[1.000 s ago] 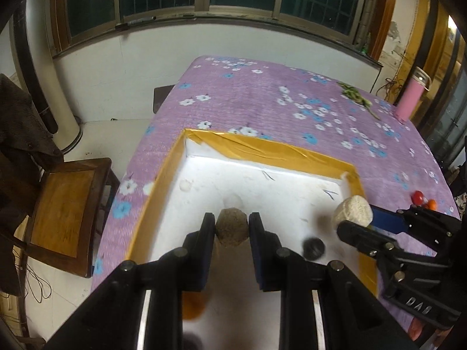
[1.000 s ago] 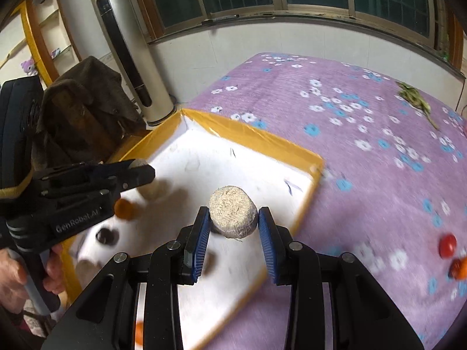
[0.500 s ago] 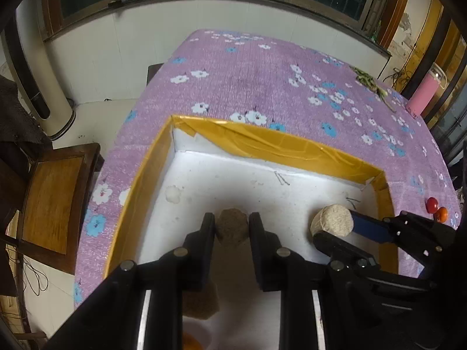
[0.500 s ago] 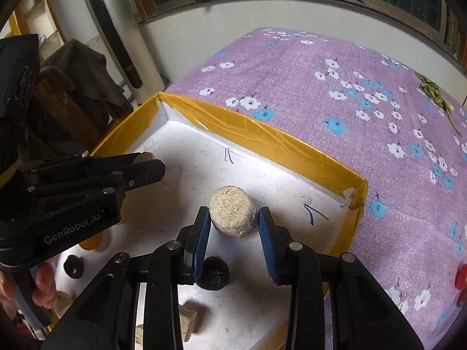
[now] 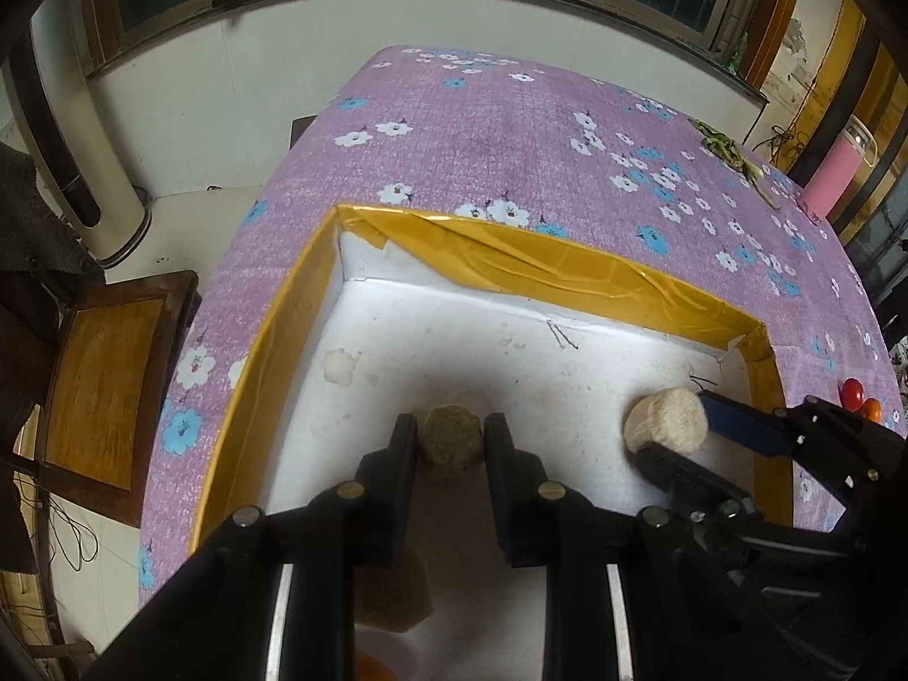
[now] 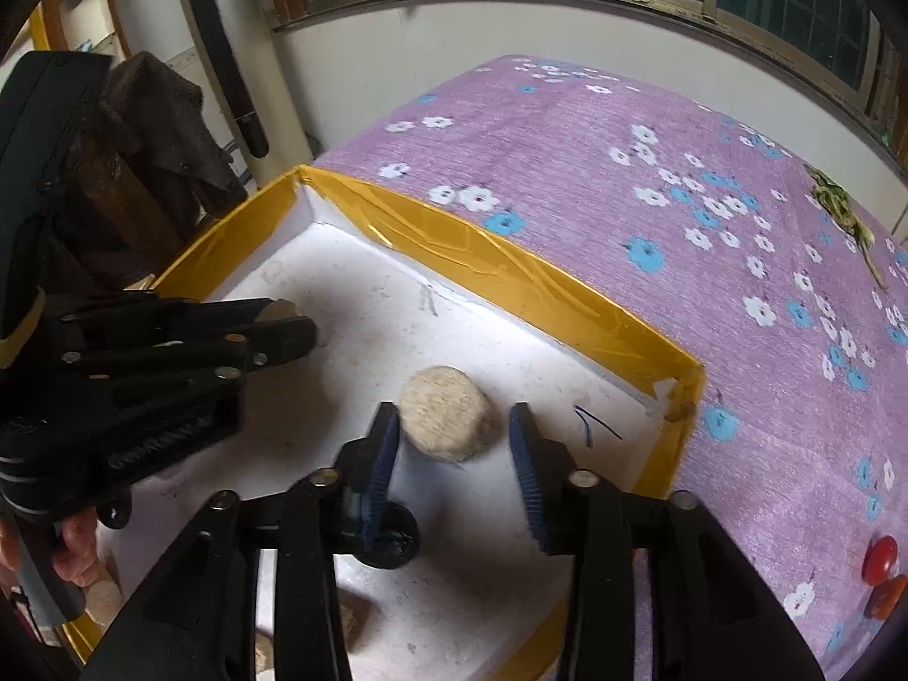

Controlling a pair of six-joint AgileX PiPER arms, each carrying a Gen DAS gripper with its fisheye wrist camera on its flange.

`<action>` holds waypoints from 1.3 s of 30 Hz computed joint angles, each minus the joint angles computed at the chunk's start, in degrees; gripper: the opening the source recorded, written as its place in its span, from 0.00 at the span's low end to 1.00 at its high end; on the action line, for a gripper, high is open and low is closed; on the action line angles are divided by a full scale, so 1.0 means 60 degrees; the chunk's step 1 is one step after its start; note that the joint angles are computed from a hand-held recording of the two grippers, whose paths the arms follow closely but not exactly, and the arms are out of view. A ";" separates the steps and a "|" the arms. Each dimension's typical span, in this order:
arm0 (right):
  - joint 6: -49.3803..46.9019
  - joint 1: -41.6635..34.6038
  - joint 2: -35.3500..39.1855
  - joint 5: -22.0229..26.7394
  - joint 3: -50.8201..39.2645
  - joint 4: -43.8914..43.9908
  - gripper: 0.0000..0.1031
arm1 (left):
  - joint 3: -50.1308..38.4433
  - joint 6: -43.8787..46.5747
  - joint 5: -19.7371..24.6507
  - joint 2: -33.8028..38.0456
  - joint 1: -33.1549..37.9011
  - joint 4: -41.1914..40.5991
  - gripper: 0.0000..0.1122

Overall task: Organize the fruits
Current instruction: 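Open both tools to drop the cream cube and cake into the tray, then move both open tools back toward the tomato, mandarin and date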

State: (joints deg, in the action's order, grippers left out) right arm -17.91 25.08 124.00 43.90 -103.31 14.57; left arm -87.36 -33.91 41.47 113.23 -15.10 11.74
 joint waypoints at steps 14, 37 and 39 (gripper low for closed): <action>-0.0889 -0.0688 -0.2307 -0.1082 0.2920 0.1298 0.40 | 0.1960 -0.2900 -0.0413 -0.1576 -0.0890 0.2455 0.59; -0.5329 -0.3536 -0.7021 -0.1836 0.8460 0.3926 0.61 | 0.1731 -0.8072 0.2410 -0.2146 -0.5391 0.5587 0.82; -0.5914 -0.4110 -0.7196 -0.1617 0.8625 0.4281 0.61 | 0.1323 -0.8002 0.2557 -0.1912 -0.5613 0.5555 0.82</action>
